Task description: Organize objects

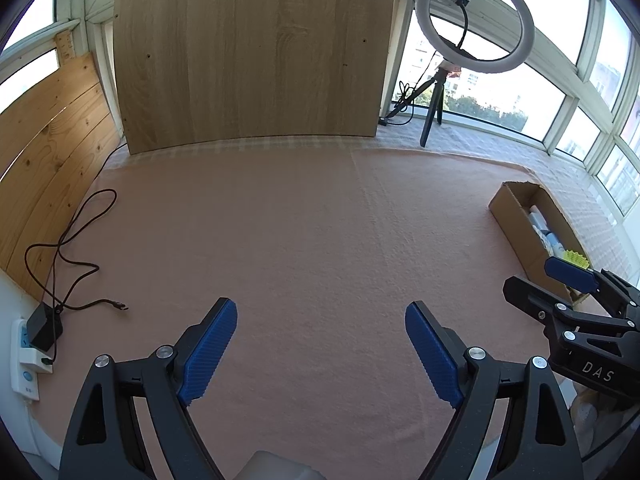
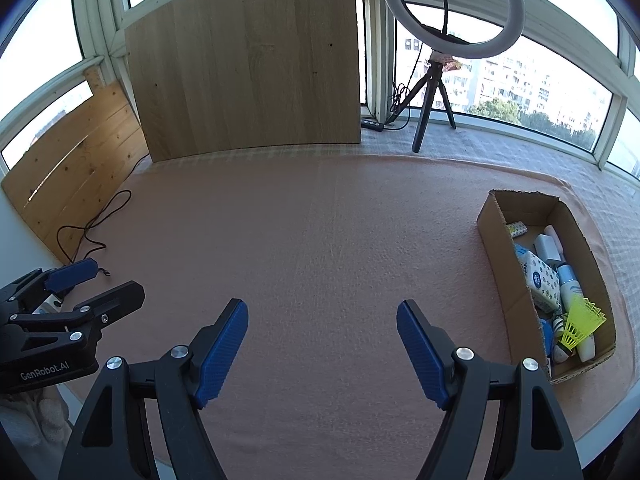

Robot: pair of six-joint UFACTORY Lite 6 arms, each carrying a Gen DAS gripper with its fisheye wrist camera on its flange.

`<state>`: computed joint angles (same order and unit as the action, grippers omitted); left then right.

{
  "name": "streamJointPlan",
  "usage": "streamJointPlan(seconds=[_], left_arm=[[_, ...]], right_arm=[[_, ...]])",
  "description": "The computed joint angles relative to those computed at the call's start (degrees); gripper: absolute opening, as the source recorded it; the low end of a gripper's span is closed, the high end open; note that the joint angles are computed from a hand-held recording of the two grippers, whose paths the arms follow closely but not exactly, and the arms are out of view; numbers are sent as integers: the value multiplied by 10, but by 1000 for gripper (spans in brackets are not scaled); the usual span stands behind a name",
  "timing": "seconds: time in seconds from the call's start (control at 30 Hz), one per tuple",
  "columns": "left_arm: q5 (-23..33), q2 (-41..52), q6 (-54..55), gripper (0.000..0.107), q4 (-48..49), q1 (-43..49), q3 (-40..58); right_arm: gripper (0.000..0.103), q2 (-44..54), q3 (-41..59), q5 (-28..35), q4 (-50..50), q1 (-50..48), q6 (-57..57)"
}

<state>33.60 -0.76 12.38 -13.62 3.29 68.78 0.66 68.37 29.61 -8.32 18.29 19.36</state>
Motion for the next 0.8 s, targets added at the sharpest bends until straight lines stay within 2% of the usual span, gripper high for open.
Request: streamJointPlan(seconds=[0.8], left_arm=[[-4,14,-9,89,6,2,8]], right_arm=[[74,25,17,0,24,-7,-23]])
